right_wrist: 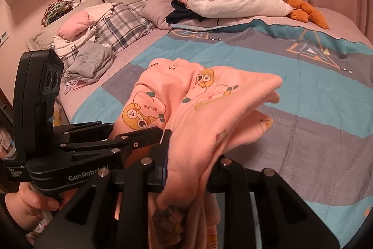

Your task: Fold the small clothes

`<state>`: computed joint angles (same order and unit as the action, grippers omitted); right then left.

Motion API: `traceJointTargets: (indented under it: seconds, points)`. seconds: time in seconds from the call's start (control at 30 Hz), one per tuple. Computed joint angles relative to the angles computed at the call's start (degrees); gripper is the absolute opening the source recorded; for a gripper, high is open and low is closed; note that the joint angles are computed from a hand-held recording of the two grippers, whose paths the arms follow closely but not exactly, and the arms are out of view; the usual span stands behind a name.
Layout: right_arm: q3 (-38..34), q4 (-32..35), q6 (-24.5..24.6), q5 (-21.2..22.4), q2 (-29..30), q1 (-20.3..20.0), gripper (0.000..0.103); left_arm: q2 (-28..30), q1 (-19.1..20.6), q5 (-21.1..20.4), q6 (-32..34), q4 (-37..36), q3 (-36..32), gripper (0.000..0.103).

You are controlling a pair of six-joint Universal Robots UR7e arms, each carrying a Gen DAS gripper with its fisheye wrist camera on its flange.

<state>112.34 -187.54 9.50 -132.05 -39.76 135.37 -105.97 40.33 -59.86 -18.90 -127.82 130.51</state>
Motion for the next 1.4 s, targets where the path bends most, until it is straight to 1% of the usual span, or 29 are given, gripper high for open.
traceJointTargets:
  seconds: [0.3, 0.77, 1.07, 1.4]
  points:
    - [-1.87, 0.09, -1.83, -1.59, 0.81, -0.41, 0.024, 2.36, 1.07, -0.02, 2.85, -2.47, -1.11, 0.027]
    - [-2.71, -2.38, -5.25, -1.49, 0.11, -3.19, 0.024, 9.18, 2.62, -0.37, 7.50, -6.23, -4.29, 0.027]
    - [-4.72, -2.46, -8.01, -1.09, 0.23, -6.14, 0.024, 15.24, 5.57, -1.40, 11.01, -9.19, -7.64, 0.027]
    - [-8.84, -2.23, -11.24, 0.38, 2.27, -9.87, 0.024, 21.78, 9.85, -2.16, 14.02, -11.26, -12.38, 0.027]
